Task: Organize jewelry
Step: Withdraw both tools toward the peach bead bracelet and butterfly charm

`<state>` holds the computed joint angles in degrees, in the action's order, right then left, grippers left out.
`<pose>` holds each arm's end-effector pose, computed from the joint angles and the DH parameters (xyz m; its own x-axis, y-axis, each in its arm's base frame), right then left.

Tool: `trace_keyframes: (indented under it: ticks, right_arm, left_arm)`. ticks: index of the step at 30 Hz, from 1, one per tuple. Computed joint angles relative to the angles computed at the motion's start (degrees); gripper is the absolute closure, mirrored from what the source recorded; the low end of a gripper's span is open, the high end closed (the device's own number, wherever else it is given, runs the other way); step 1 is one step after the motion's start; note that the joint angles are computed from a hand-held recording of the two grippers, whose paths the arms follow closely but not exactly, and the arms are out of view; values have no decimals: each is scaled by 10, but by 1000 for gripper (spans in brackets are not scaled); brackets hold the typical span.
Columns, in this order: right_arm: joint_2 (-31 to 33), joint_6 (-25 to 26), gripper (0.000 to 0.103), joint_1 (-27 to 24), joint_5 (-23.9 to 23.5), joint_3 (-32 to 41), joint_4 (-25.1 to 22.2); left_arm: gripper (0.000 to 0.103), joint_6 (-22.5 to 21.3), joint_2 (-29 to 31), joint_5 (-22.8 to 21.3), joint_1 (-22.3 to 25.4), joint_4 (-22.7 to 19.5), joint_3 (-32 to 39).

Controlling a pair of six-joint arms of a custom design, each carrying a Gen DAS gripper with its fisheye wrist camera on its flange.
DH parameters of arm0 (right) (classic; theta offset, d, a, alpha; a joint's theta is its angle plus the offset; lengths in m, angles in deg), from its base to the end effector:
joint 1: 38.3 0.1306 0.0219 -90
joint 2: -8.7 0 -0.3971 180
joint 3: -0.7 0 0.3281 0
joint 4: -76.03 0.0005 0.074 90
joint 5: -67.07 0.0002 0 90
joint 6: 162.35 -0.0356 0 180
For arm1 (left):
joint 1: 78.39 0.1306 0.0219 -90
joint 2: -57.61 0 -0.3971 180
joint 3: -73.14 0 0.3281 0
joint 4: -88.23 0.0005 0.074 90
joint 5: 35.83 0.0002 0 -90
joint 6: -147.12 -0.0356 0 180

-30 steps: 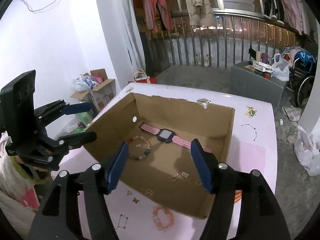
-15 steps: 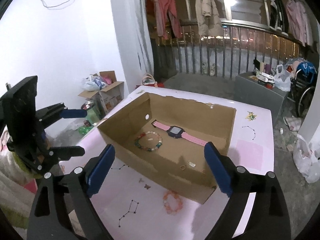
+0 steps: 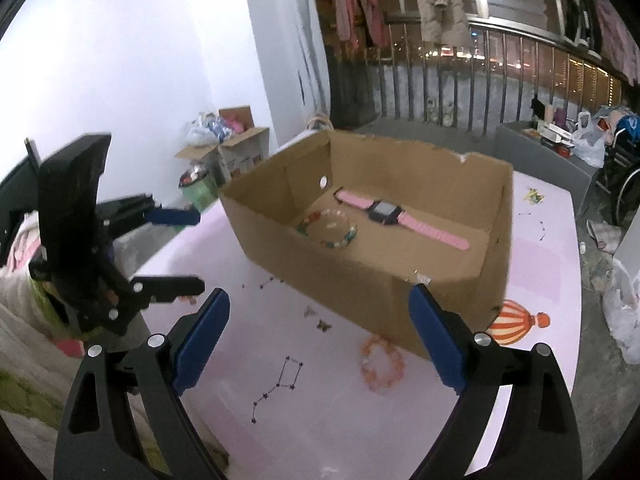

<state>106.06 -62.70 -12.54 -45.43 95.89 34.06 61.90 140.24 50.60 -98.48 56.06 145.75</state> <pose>0.4241 0.2192 0.4374 -0.5096 -0.4179 -0.7522 -0.7448 0.6519 0.1424 0.3528 -0.1272 0.3936 -0.6535 0.1505 -0.7418 0.2459 0.9691 -0.0201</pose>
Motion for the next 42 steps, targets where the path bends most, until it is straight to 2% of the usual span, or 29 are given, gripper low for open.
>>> trace_keyframes:
  ticks: [6,12,17,22,28,30,31,35,37,39,42]
  right_arm:
    - [1,-2,14,11,5,-25,13]
    - [1,3,15,23,28,-42,17]
    - [-3,-13,15,24,38,-58,32]
    - [-1,-30,15,15,21,-64,49]
    - [12,-36,29,11,4,-57,47]
    - [19,-31,37,14,1,-53,45]
    - [22,-28,39,15,2,-51,43]
    - [40,-3,52,17,-7,-34,19]
    - [50,11,58,19,-8,-22,6]
    - [59,22,65,18,-13,-12,-6]
    - [63,24,66,13,-22,-11,-6]
  left_arm:
    - [12,11,17,-4,12,7,-12]
    - [12,15,11,8,29,44,-45]
    - [12,6,22,-2,24,71,-58]
    - [13,-5,39,-18,12,92,-60]
    - [36,-2,60,-1,4,109,-59]
    - [45,-7,72,7,1,108,-49]
    - [46,-12,77,11,-1,107,-44]
    - [54,-50,110,21,-15,79,-7]
    - [55,-70,126,7,-26,66,9]
    - [63,-88,141,-4,-35,56,23]
    - [71,-88,155,2,-35,46,37]
